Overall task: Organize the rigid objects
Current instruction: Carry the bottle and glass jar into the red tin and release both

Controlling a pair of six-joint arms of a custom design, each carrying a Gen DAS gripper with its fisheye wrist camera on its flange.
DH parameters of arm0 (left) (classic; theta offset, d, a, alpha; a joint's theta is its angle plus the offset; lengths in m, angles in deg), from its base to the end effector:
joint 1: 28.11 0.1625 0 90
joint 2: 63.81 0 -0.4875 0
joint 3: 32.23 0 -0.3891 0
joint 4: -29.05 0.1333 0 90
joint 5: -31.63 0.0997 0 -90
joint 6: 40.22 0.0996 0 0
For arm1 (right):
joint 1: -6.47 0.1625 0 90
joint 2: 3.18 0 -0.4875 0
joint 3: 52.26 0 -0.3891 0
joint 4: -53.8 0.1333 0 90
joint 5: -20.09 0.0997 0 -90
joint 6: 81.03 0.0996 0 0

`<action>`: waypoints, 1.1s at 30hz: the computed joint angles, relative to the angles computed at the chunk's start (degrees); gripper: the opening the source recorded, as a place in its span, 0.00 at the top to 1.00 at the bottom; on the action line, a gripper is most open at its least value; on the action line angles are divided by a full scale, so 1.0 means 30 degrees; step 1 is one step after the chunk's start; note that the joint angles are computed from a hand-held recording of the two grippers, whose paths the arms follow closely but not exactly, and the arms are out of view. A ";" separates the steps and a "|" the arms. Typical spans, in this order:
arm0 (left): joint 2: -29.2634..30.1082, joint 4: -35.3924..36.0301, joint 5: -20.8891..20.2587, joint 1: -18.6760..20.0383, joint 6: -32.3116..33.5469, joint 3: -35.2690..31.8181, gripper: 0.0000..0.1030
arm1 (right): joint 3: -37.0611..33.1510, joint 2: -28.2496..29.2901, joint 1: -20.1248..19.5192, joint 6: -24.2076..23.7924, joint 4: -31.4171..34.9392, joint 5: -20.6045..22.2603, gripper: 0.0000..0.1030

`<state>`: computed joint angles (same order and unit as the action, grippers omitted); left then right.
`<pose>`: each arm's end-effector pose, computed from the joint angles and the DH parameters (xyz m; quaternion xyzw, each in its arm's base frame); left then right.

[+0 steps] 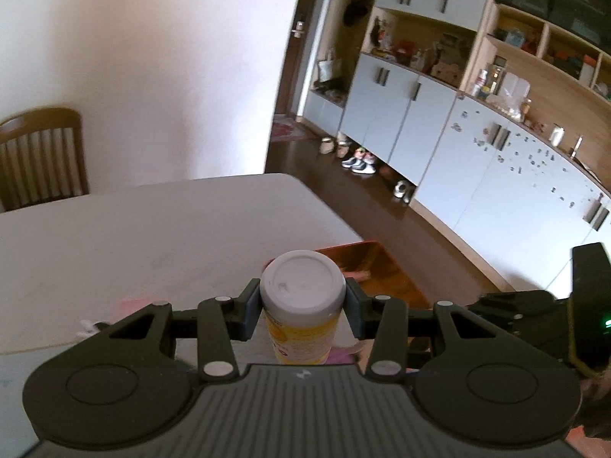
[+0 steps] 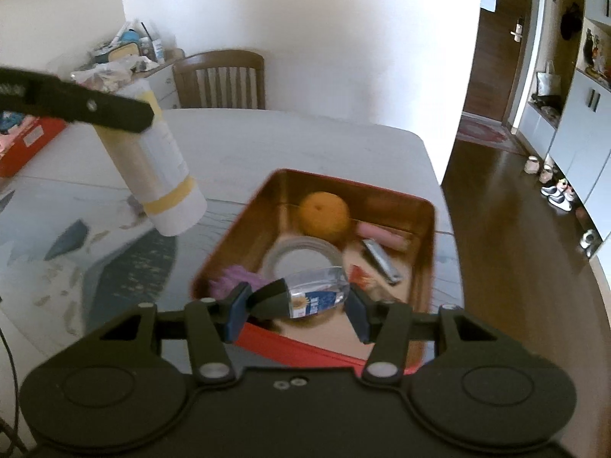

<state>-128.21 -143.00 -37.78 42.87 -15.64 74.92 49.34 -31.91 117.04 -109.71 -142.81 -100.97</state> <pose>-0.0470 -0.6529 0.3290 0.2883 0.8827 -0.3223 0.1842 0.3129 -0.6007 0.0094 0.3136 -0.8705 0.2608 0.2754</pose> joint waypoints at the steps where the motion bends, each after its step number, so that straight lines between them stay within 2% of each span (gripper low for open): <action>1: 0.0121 0.0046 -0.0026 -0.0116 -0.0078 -0.0063 0.58 | 0.0060 -0.0073 -0.0129 -0.0165 -0.0062 -0.0017 0.49; 13: 0.2313 0.2044 0.0506 -0.1151 -0.0433 -0.1250 0.58 | 0.0087 -0.0448 -0.1264 -0.1587 0.0420 0.0446 0.48; 19: 0.3324 0.2650 0.1309 -0.1346 -0.0326 -0.1886 0.57 | 0.0108 -0.0456 -0.1518 -0.2480 0.0813 0.0333 0.49; 25: 0.4127 0.3824 0.1577 -0.1229 -0.0877 -0.2726 0.57 | 0.0011 -0.0696 -0.1720 -0.2773 0.1717 0.1019 0.48; 33: 0.5066 0.3788 0.1343 -0.1122 -0.0514 -0.3819 0.58 | -0.0763 -0.0689 -0.1975 -0.2479 0.3487 0.1422 0.48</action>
<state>-113.02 -131.64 -33.75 39.50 -17.18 63.46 47.05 -33.98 111.11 -117.15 -132.35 -96.71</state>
